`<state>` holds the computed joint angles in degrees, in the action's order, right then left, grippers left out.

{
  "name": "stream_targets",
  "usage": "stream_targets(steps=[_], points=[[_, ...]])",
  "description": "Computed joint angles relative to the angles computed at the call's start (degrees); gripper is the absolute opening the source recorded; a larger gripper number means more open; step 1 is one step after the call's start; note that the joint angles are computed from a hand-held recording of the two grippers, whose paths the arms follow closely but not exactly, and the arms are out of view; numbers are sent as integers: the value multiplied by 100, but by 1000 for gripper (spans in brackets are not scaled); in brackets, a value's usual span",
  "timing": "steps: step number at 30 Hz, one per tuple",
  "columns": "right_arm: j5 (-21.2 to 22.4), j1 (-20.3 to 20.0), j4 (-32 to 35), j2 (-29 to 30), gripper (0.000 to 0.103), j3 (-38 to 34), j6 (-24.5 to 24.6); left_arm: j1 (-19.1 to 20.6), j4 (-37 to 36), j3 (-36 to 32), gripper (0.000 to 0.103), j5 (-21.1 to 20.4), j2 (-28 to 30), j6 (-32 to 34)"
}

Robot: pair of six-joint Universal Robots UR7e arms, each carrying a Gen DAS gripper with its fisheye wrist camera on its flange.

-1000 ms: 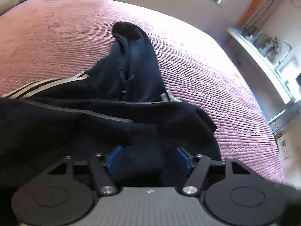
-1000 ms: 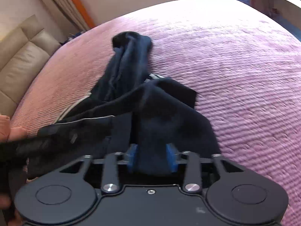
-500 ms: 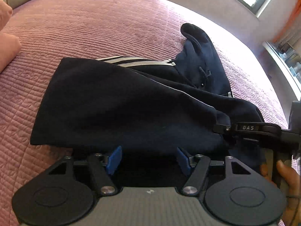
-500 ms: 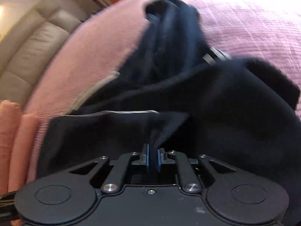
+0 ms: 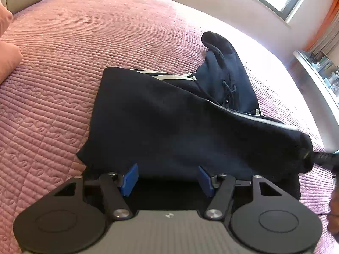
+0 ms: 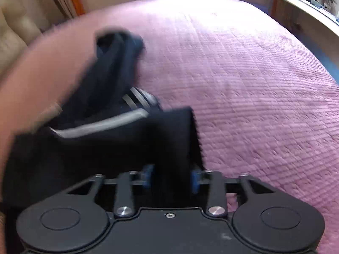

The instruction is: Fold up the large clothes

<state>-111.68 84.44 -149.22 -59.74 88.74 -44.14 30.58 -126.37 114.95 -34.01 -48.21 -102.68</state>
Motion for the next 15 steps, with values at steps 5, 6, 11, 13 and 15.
stream_targets(steps=[5,6,11,13,15], points=[[909,-40,-1107,-343,46,404,-200,203,-457,-201,63,481,132,773],[1089,-23,-1182,-362,46,452,-348,270,-636,-280,63,599,194,1087],[791,154,-1077,-30,2,425,-860,753,-1968,-546,57,783,599,2625],[276,115,-1079,257,2,263,-619,980,-2153,-633,55,605,705,2906],[-250,38,-581,554,3,-69,-15,1115,-2073,-652,55,511,762,2903]])
